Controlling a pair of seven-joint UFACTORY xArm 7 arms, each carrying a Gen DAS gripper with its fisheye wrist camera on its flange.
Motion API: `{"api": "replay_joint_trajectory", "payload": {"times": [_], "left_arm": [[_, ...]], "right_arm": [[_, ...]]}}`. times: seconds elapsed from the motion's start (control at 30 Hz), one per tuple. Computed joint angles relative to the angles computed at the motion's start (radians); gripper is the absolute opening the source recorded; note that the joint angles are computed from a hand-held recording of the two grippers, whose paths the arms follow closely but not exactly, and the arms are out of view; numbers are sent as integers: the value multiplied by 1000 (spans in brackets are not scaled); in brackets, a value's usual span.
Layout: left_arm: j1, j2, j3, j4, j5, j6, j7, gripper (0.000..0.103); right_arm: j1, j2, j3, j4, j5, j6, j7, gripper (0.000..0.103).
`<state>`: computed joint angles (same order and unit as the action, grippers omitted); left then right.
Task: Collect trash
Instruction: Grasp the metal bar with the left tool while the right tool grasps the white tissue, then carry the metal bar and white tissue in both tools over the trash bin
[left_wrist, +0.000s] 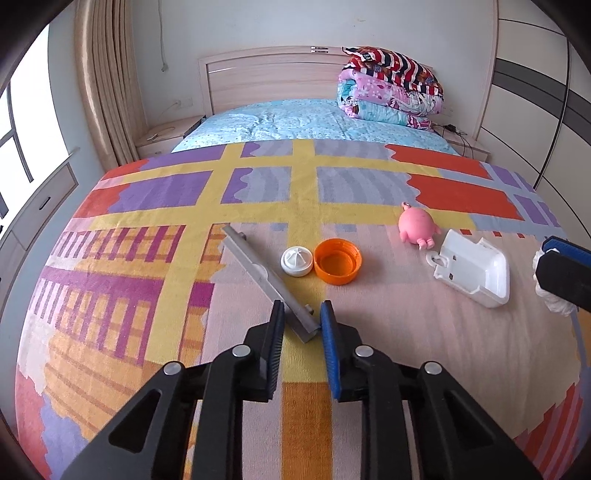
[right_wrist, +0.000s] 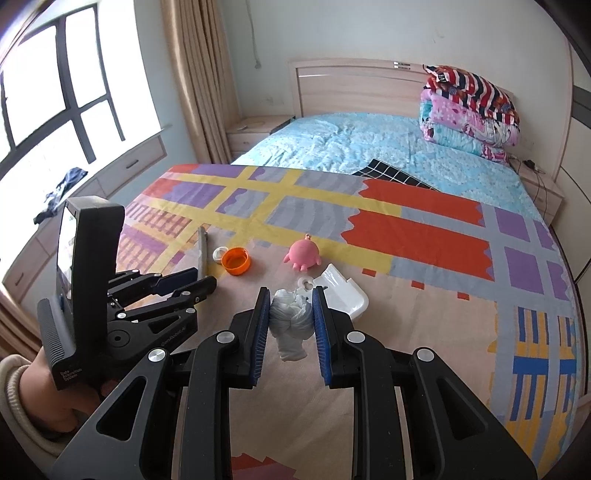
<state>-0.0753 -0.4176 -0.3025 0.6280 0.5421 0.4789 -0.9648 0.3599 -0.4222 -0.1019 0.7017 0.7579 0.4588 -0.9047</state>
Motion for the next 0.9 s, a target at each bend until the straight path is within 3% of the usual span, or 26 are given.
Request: {"api": "replay_joint_trajectory", "payload": {"times": [0.53,0.9], "left_arm": [[-4,-144,-14,-112,-28,6,-3,11],[-44,-350,-11,-219,-126,26,113,11]], "right_arm": [[6,-90,-9,-72,-34,3,53,23],[10,-207,2,-157,-137,2,148,23]]}}
